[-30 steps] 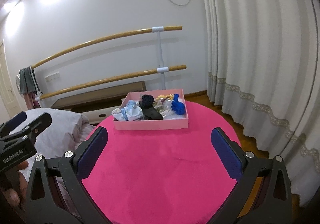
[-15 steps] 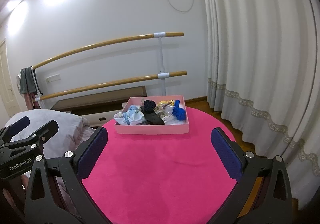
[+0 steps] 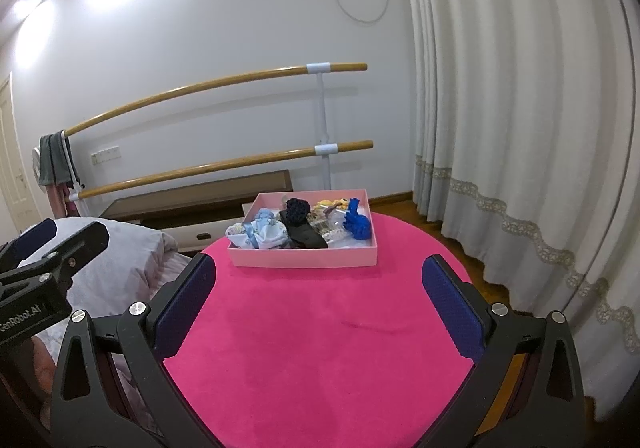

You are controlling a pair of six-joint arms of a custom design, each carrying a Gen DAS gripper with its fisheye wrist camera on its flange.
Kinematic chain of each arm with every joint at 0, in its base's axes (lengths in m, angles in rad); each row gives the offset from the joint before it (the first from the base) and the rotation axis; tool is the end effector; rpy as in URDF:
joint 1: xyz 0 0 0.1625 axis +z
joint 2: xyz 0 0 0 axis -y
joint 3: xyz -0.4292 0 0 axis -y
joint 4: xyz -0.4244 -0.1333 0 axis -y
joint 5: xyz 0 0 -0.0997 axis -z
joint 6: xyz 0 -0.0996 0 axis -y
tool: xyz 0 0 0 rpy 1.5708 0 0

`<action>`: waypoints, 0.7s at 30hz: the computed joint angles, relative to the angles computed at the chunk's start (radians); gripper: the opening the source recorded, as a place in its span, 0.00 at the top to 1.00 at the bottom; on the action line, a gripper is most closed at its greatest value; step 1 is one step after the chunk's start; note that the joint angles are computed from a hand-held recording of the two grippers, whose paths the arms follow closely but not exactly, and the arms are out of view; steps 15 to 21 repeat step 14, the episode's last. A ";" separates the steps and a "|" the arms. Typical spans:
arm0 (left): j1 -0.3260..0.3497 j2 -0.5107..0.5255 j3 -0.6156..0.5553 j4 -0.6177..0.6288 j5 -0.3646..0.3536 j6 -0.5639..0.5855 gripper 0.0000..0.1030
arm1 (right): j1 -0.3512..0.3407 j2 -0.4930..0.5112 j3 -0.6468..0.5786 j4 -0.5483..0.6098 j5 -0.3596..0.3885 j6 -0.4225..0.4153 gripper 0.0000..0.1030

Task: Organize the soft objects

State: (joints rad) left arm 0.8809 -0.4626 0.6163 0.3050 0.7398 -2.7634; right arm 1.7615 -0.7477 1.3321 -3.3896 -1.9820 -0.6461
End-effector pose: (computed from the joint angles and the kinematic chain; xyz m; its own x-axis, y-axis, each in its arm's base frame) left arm -0.3620 -0.7638 0.1699 -0.7709 0.0501 -0.6350 0.6095 0.3476 -0.7125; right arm 0.2411 -0.7558 0.2842 -0.7380 -0.0381 0.6737 -0.6349 0.3772 -0.6743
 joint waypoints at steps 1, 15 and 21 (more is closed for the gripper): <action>0.000 0.004 -0.007 0.004 -0.003 -0.001 0.00 | -0.001 0.001 -0.003 0.003 0.001 0.000 0.00; 0.007 0.025 -0.043 0.027 0.016 -0.037 0.00 | -0.010 0.005 -0.011 0.013 0.003 0.011 0.00; 0.007 0.025 -0.043 0.027 0.016 -0.037 0.00 | -0.010 0.005 -0.011 0.013 0.003 0.011 0.00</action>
